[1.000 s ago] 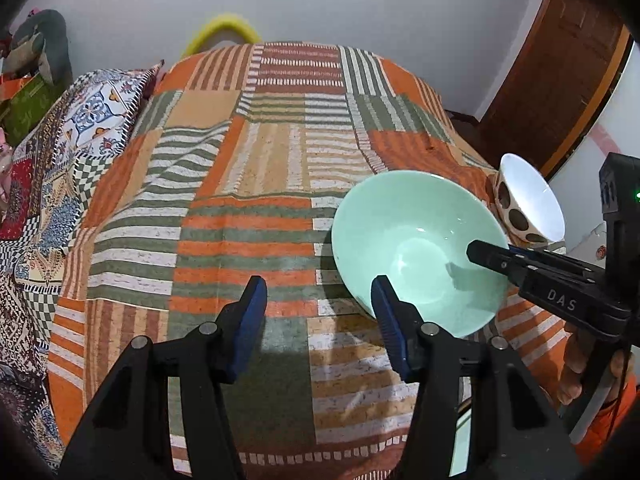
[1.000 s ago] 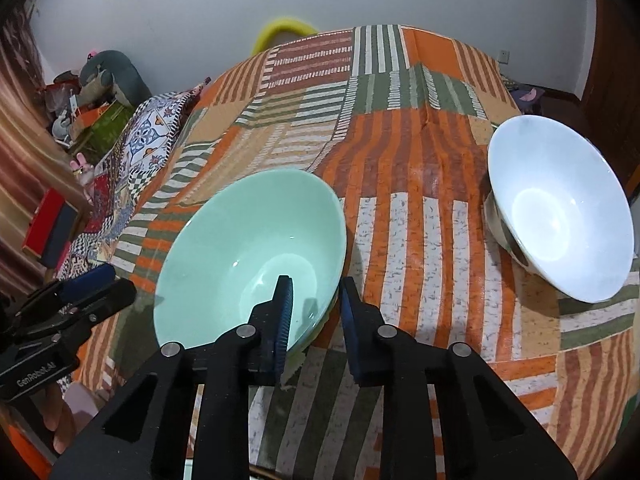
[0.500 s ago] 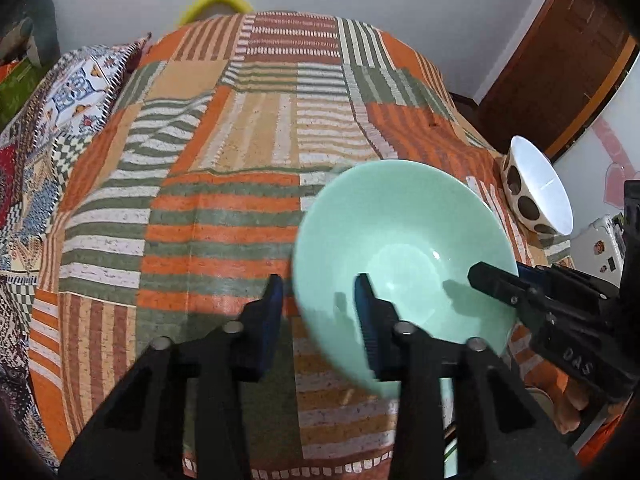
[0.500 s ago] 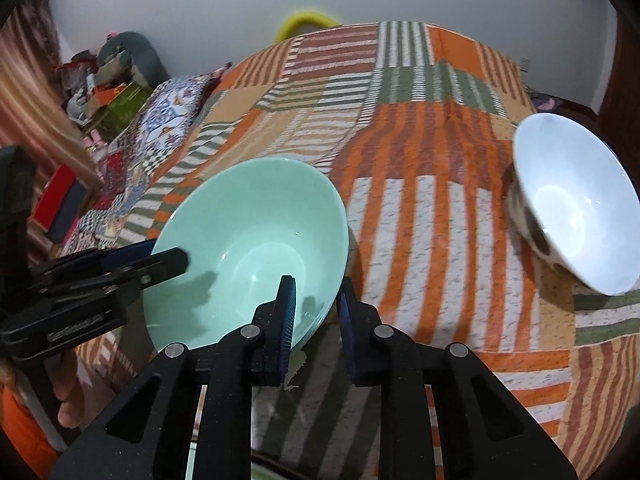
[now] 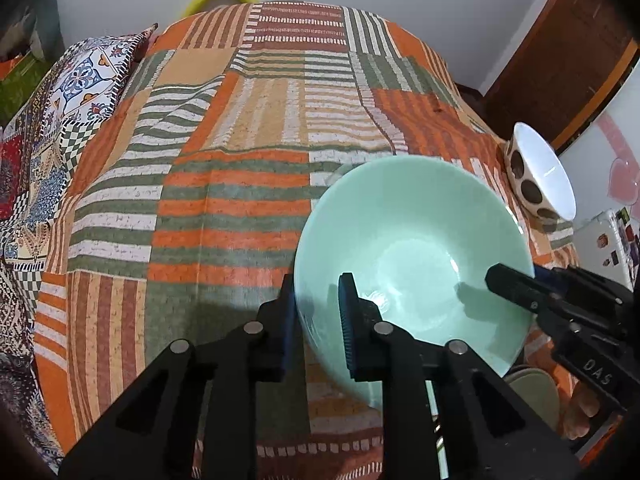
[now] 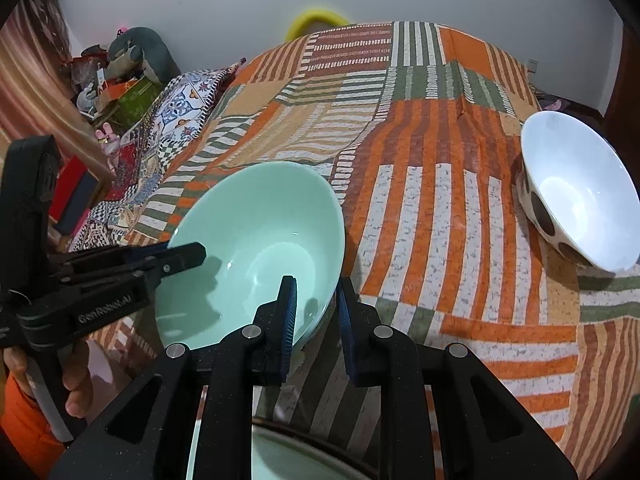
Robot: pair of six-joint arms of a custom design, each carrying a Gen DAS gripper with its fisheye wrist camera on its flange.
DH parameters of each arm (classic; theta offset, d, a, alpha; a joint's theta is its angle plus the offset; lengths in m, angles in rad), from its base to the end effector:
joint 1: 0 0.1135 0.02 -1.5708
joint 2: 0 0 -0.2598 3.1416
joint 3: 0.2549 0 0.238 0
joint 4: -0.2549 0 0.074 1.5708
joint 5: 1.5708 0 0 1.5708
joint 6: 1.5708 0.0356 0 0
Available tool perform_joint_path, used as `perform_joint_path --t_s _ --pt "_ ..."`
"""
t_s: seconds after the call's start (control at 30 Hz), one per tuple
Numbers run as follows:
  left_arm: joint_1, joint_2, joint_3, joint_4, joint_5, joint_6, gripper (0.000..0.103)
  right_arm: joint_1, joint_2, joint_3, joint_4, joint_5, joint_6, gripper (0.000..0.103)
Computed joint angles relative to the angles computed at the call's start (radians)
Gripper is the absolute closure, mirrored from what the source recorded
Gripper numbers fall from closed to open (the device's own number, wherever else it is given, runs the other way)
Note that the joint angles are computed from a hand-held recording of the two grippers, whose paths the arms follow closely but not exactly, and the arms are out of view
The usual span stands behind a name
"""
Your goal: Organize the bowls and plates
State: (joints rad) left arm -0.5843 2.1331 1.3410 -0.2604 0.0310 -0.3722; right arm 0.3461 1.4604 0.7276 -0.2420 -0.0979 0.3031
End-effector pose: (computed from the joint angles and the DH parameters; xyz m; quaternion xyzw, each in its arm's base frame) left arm 0.3474 -0.2311 0.1163 0.1063 0.9606 -0.1312 0.2206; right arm 0.2473 0.0929 0.1717 -0.0349 0.9543 0.1379 0.2630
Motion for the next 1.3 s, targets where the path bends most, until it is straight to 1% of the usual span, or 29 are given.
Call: perform_joint_path --t_s 0.2,0.3,0.4,0.53,0.67,0.8,0.87,1.0,1.17,1.3 --pt "-0.025 -0.027 -0.018 -0.026 0.016 -0.016 0.084 0.023 -0.078 -0.028 -0.040 0.049 0.031 0.085" --pt "-0.045 -0.022 -0.014 -0.039 0.004 -0.017 0.084 0.022 -0.112 -0.050 -0.046 0.047 0.048 0.085" --pt "-0.058 0.005 0.001 -0.054 -0.010 -0.011 0.084 0.018 -0.116 -0.066 -0.035 0.037 0.061 0.085" --pt "-0.065 0.015 0.009 -0.050 -0.026 -0.012 0.084 0.035 -0.108 -0.073 -0.019 0.059 0.073 0.085" --pt "-0.044 0.043 0.038 -0.070 0.017 -0.022 0.084 0.028 -0.109 -0.080 -0.004 0.043 0.085 0.084" --pt "-0.039 0.016 0.011 -0.053 0.038 -0.040 0.084 0.059 -0.125 -0.070 -0.032 0.086 0.088 0.084" --pt "-0.041 -0.015 -0.018 -0.041 0.042 -0.047 0.084 0.072 -0.144 -0.069 -0.044 0.104 0.093 0.084" --pt "-0.062 -0.109 -0.091 -0.013 0.001 -0.052 0.084 0.094 -0.209 -0.065 -0.079 0.121 0.111 0.084" --pt "-0.081 -0.303 -0.226 0.019 -0.044 -0.058 0.084 0.152 -0.285 -0.047 -0.150 0.149 0.152 0.084" --pt "-0.089 -0.459 -0.319 0.008 -0.065 -0.067 0.084 0.219 -0.336 -0.034 -0.191 0.171 0.207 0.084"
